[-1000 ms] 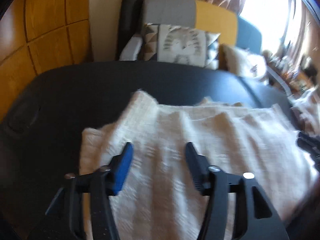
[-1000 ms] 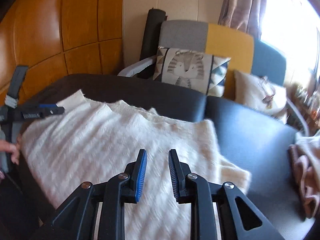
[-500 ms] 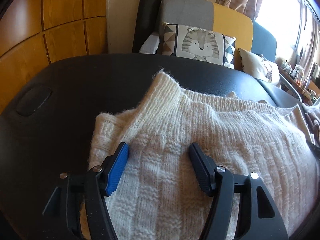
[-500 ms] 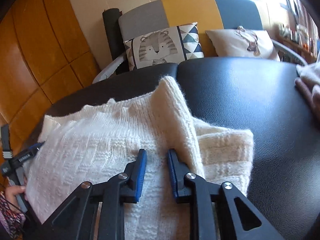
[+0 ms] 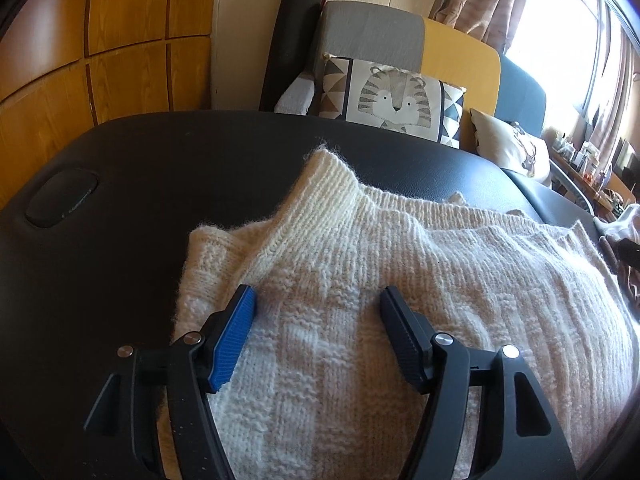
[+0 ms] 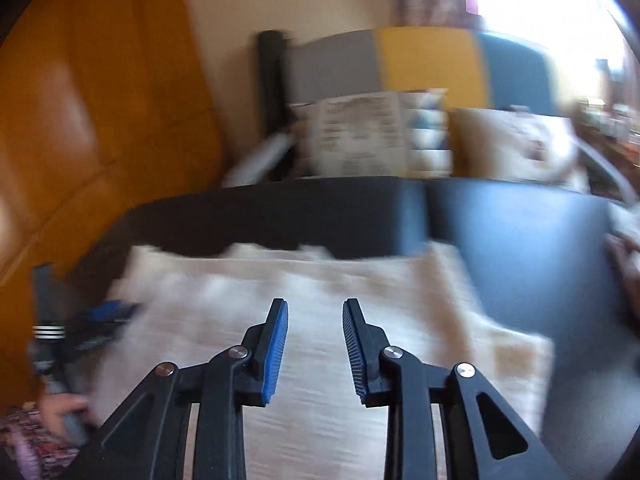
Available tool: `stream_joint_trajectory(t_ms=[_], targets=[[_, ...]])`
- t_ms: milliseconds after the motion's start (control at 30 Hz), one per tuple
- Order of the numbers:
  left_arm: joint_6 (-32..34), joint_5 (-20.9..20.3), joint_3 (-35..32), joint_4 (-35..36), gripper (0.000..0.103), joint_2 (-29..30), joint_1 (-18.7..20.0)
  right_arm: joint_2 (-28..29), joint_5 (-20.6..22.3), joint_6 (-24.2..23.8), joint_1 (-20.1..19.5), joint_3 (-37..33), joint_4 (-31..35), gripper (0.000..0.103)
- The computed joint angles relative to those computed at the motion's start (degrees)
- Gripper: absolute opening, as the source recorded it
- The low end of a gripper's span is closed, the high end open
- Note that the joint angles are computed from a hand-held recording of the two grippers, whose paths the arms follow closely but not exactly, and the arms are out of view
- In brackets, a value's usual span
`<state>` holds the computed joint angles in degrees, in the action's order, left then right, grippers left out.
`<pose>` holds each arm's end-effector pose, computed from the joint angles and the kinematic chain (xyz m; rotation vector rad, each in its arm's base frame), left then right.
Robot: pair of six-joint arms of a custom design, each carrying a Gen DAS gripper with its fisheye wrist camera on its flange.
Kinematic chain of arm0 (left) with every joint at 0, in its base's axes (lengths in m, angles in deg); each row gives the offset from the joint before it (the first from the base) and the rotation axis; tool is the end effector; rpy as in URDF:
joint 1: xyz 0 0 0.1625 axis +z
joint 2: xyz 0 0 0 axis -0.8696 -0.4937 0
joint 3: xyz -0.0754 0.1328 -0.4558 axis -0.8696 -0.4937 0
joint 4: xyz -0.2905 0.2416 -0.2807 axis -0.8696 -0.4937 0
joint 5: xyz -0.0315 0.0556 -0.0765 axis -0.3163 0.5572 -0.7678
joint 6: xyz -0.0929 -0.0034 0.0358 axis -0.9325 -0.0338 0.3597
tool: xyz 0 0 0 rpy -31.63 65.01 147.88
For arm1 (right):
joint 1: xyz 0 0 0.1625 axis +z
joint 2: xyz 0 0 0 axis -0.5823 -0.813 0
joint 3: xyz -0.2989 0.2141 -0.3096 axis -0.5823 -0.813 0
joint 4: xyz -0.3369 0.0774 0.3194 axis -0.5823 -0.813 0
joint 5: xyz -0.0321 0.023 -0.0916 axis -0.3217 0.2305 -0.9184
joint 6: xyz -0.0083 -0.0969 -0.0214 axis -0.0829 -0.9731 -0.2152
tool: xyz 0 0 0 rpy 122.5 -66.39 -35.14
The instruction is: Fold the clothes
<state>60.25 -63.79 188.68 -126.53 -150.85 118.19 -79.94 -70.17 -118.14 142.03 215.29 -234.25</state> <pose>0.0237 -0.3747 0.2200 0.0072 2.1629 -1.1264 0.2483 -0.4509 -0.0098 0.9699 -2.5864 0.7595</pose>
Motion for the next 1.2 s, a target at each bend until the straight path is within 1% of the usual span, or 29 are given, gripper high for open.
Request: stream_joint_trajectory(t_ms=[33,67,133,200,267,333,467,600,633,733,833,900,967,1000,1033,1067,1133,1200], targets=[[0.27,-0.25,0.06,-0.53,0.068,0.07,0.12,-0.24,1.75,-0.26,0.51,-1.08,5.38,0.029],[0.35,-0.40,0.09,-0.63,0.068,-0.04,0.15,0.04,1.93,-0.75,1.15,-2.12,8.99,0.029],[0.60,-0.76,0.13,-1.05,0.068,-0.14,0.24,2.23,-0.49,-2.72,3.47,-4.84,13.69,0.029],[0.72,-1.02,0.21,-1.36,0.068,-0.24,0.28,5.10,-2.88,-4.89,5.45,-7.62,15.09,0.029],[0.86,-1.32,0.28,-1.65,0.068,-0.37,0.35,6.80,-4.83,-3.90,6.33,-9.86,17.55,0.029],[1.17,-1.66,0.29,-2.16,0.068,-0.34,0.50,8.10,-6.04,-1.05,6.50,-12.09,20.99,0.029],[1.73,-2.11,0.30,-3.17,0.068,-0.17,0.69,10.19,-8.96,2.99,6.49,-13.82,21.70,0.030],[2.21,-2.65,0.28,-3.88,0.068,-0.22,0.91,11.80,-9.72,2.63,6.59,-13.64,18.30,0.032],[2.34,-2.79,0.29,-4.11,0.068,-0.20,0.98,12.07,-9.42,2.46,6.49,-13.51,17.24,0.032],[2.74,-3.30,0.22,-4.54,0.068,-0.30,1.24,11.09,-4.75,1.37,5.38,-13.69,19.55,0.032],[3.10,-3.38,0.14,-5.06,0.068,-0.09,1.29,10.07,-1.89,-4.55,5.17,-15.31,23.87,0.032],[3.26,-3.40,0.10,-5.29,0.068,0.03,1.33,9.64,-1.41,-8.17,5.47,-17.28,29.26,0.032],[3.40,-3.44,0.12,-5.60,0.068,0.15,1.33,9.59,-1.73,-9.45,5.76,-18.66,32.64,0.032],[3.43,-3.50,0.11,-5.64,0.068,0.15,1.35,9.37,-0.66,-10.44,5.49,-19.57,35.33,0.032],[3.44,-3.60,0.07,-5.55,0.068,0.07,1.40,9.00,1.02,-11.42,5.29,-21.04,40.31,0.032],[3.46,-3.70,0.05,-5.55,0.068,0.02,1.44,8.84,1.25,-12.03,5.29,-21.95,42.89,0.032],[3.52,-3.85,0.01,-5.61,0.068,-0.03,1.49,9.36,0.19,-14.05,5.66,-24.51,47.42,0.032],[3.83,-3.91,-0.03,-6.12,0.068,0.15,1.53,10.17,-2.15,-14.02,5.77,-26.80,50.94,0.032]])
